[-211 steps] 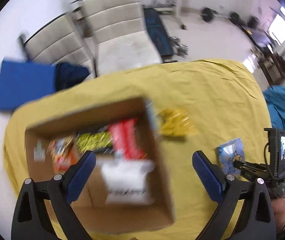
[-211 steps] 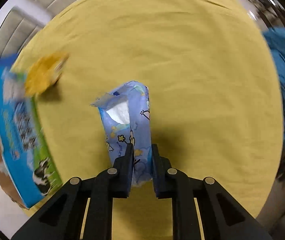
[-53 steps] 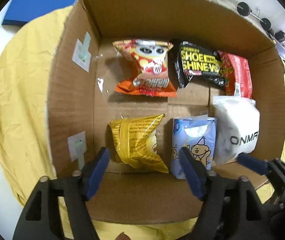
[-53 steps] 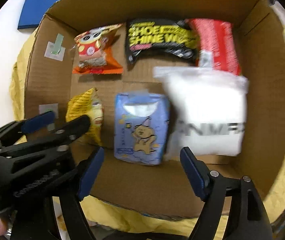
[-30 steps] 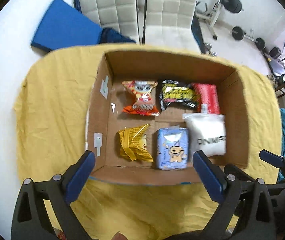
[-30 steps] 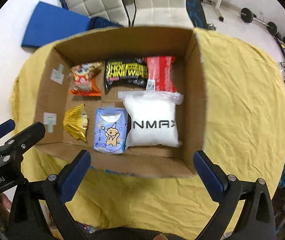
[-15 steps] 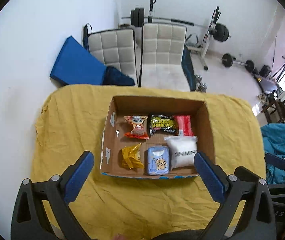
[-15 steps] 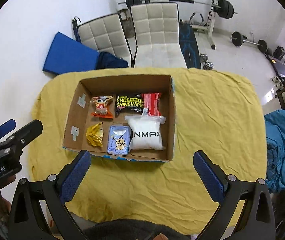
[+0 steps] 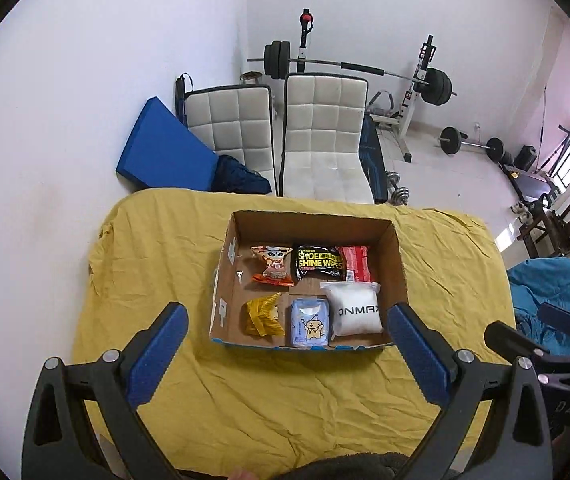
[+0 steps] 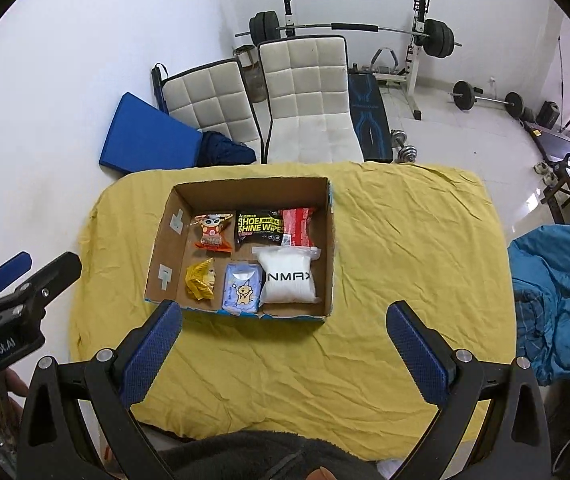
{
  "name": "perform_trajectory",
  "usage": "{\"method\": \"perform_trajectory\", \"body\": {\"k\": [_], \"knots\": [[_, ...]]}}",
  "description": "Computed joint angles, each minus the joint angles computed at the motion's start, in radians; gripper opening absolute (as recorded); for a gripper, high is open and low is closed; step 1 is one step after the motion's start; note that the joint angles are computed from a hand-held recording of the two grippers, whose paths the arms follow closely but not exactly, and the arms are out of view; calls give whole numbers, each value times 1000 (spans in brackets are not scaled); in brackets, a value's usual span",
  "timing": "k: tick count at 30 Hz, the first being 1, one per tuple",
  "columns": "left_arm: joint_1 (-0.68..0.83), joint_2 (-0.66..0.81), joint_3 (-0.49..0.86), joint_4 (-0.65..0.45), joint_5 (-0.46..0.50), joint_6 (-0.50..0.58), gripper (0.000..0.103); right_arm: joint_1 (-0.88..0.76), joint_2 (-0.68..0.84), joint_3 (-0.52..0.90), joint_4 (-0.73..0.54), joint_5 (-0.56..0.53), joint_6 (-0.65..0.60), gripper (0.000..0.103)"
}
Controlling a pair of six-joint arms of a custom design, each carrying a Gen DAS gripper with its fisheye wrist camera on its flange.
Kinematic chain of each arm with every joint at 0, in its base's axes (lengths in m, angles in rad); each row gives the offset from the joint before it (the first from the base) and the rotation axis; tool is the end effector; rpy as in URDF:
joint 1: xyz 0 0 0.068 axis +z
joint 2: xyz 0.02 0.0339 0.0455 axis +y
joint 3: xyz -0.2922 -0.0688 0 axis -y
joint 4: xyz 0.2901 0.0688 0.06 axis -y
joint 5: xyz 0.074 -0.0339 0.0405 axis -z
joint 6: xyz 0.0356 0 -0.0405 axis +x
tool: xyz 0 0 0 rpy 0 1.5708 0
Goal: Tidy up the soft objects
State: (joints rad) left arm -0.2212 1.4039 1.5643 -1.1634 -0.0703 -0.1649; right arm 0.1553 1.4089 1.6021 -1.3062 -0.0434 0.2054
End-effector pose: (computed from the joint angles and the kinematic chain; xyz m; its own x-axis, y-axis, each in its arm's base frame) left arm 0.3002 -0.0649 0.4149 -0.8413 0.0213 -0.5402 0.0445 0.9986 -0.0299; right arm 0.2907 0.0471 0.4182 -0.9030 0.0649 -0.4247 0.0109 0.9917 0.1282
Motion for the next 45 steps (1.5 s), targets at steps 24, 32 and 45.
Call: {"method": "perform_trajectory", "body": {"k": [24,32,45], "knots": [[-28,-41,-17,-42,-9,-39,103,13,-32,30,-44,64,5,103],[-33,-47,-18,-50,-9,-39,103,15,-40,30,-50,82,14,103],[-40,-56,-25,-52,-14,-47,103,26,-53,24,-51,111,29,103]]}}
